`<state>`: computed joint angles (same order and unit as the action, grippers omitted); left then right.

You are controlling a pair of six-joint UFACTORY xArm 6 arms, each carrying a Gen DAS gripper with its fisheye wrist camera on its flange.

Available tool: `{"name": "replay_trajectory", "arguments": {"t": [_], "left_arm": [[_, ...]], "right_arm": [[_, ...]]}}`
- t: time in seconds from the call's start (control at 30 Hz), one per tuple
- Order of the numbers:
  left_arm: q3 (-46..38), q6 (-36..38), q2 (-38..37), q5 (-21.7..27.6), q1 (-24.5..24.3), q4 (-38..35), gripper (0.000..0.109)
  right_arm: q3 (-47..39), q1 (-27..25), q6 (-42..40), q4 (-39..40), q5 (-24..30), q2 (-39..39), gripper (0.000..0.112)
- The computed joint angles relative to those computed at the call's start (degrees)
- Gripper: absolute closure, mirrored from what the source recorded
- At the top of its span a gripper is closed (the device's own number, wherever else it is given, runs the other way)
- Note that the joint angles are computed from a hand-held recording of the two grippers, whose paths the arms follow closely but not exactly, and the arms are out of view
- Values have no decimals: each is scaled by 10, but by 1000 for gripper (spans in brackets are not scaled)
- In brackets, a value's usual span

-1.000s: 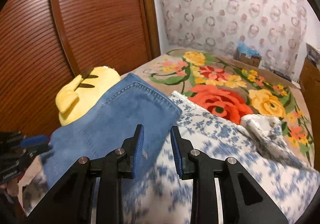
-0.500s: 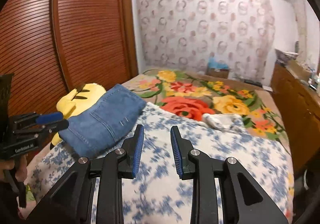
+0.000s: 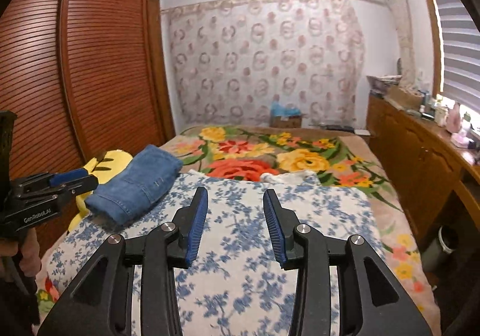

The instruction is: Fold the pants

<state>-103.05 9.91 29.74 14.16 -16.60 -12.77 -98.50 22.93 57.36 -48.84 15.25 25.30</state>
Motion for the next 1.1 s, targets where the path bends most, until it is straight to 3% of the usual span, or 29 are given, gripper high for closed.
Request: {"name": "replay_trajectory", "arguments": {"t": [0.13, 0.2, 0.4, 0.5, 0.77, 1.1], "left_arm": [[45, -37, -30, -26, -8, 41, 76], [70, -89, -47, -38, -10, 101, 76], [122, -124, -85, -60, -20, 145, 75], [136, -187, -98, -67, -18, 215, 75], [155, -278, -115, -71, -14, 303, 74], [162, -323, -118, -74, -12, 341, 73]], "right_arm": [[57, -5, 96, -92, -1, -51, 69], [81, -5, 140, -131, 5, -75, 68], [133, -4, 214, -193, 23, -122, 65], [160, 1, 244, -220, 36, -145, 63], [177, 7, 263, -233, 57, -161, 54], [170, 14, 271, -236, 78, -159, 50]]}}
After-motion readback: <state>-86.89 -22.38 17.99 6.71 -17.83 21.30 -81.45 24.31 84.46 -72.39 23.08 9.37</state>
